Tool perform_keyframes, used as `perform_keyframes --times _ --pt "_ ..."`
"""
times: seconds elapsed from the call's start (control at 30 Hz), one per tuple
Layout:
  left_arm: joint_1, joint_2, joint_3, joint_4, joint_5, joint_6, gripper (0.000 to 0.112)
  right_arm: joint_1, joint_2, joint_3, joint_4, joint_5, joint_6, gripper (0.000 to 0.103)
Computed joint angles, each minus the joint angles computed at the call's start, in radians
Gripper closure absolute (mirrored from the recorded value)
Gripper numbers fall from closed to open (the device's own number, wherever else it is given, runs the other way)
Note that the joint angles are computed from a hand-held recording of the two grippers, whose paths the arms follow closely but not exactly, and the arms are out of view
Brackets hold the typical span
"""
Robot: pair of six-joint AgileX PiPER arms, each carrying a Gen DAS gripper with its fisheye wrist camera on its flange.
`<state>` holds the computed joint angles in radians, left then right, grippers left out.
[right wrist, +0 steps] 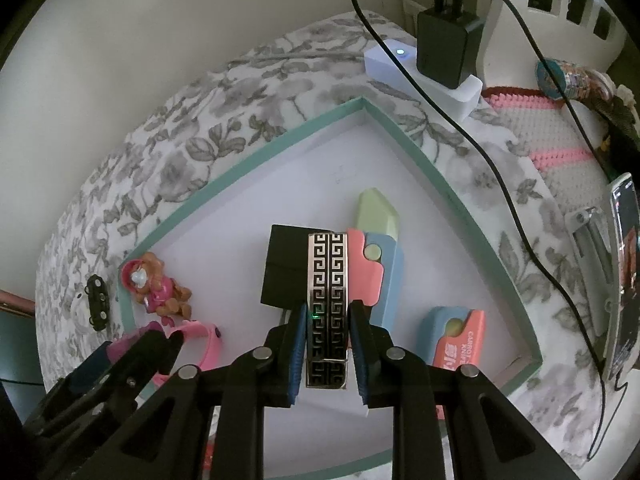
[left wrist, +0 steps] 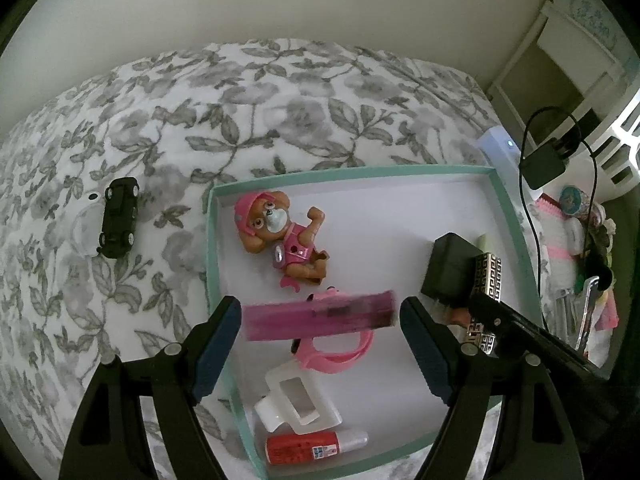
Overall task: Organize rigid objects
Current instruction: 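Carry the pink lighter and silver bar over the tray and release both inside, then move both open grippers back toward the black toy car and white watch band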
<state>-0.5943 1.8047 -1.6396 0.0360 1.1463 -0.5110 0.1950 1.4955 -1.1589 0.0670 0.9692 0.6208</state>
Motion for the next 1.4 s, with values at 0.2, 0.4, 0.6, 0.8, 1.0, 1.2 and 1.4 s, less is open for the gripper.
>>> perform_keyframes --times 0.2,0.4,0.6,0.8,1.0,1.2,1.4 --pt "0.003 -0.009 -0.006 0.007 0.004 -0.004 0.028 -0.004 -0.002 -0.015 0.001 0.018 -0.003 0.079" --pt "0.018 -0.028 -0.014 0.017 0.014 -0.015 0.028 0.012 -0.018 -0.060 -0.047 0.050 0.017 0.075" --pt "0.048 -0.061 -0.015 0.041 0.015 -0.032 0.021 0.039 -0.033 -0.109 -0.098 0.078 0.044 0.073" --pt "0.092 -0.098 0.010 0.060 0.008 -0.059 0.021 0.069 -0.031 -0.139 -0.141 0.099 0.065 0.065" --pt "0.123 -0.117 0.040 0.096 0.007 -0.093 0.012 0.094 0.004 -0.145 -0.151 0.108 0.065 0.040" --pt "0.155 -0.124 0.073 0.109 0.006 -0.121 0.012 0.115 0.011 -0.145 -0.172 0.095 0.067 0.017" --pt "0.174 -0.130 0.093 0.109 0.007 -0.124 0.012 0.128 0.019 -0.146 -0.183 0.085 0.076 0.000"
